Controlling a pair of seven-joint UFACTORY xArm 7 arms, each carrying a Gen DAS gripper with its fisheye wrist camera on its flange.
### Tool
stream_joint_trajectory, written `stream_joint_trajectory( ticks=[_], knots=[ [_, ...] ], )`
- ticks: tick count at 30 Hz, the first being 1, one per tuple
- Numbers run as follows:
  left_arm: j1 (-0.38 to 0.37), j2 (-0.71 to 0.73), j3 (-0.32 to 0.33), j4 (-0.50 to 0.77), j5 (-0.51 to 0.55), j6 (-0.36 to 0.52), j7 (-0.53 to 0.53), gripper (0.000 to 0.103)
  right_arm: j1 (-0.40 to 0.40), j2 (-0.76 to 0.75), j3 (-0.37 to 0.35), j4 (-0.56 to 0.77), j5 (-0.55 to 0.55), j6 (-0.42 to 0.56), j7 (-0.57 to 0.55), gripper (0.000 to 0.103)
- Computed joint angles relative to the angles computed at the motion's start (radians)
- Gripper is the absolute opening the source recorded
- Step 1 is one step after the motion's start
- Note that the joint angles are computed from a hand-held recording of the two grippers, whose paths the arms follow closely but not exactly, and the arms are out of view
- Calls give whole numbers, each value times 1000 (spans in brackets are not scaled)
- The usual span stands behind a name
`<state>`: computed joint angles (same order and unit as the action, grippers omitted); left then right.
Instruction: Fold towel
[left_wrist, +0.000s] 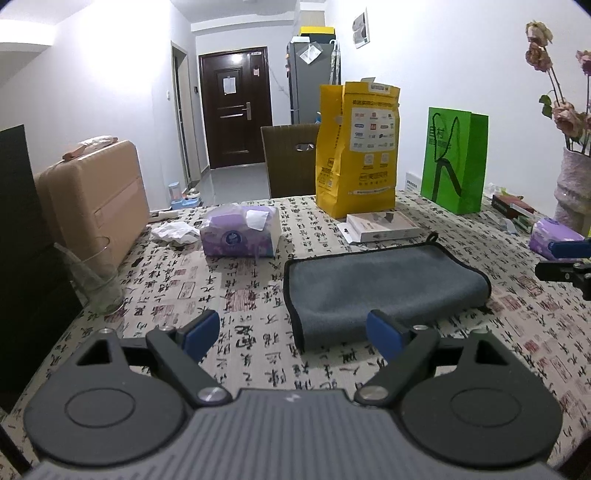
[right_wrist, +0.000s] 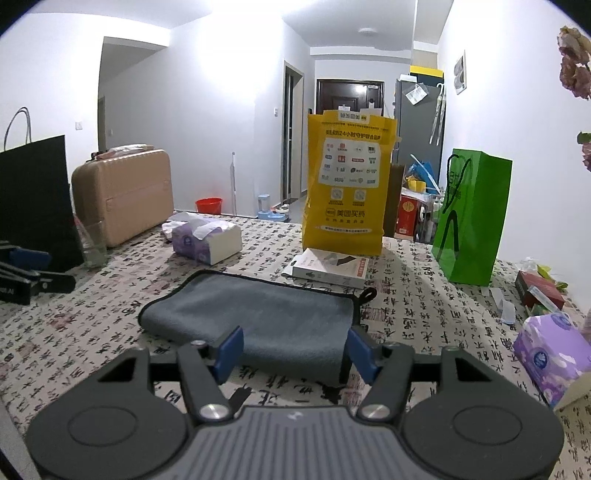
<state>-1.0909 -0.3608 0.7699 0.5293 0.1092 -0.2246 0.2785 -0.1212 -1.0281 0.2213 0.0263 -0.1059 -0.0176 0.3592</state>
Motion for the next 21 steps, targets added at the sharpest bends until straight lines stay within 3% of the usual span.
stream_joint_trajectory(
  ticks=[10, 21],
  knots=[
    [195, -151, -160, -132, -16, 23, 45, 90, 126, -310, 50, -62, -23, 250, 118, 66],
    [310, -396, -229, -287, -97, 80, 166, 93, 340, -616, 122, -70, -99, 597, 250, 68]
  ],
)
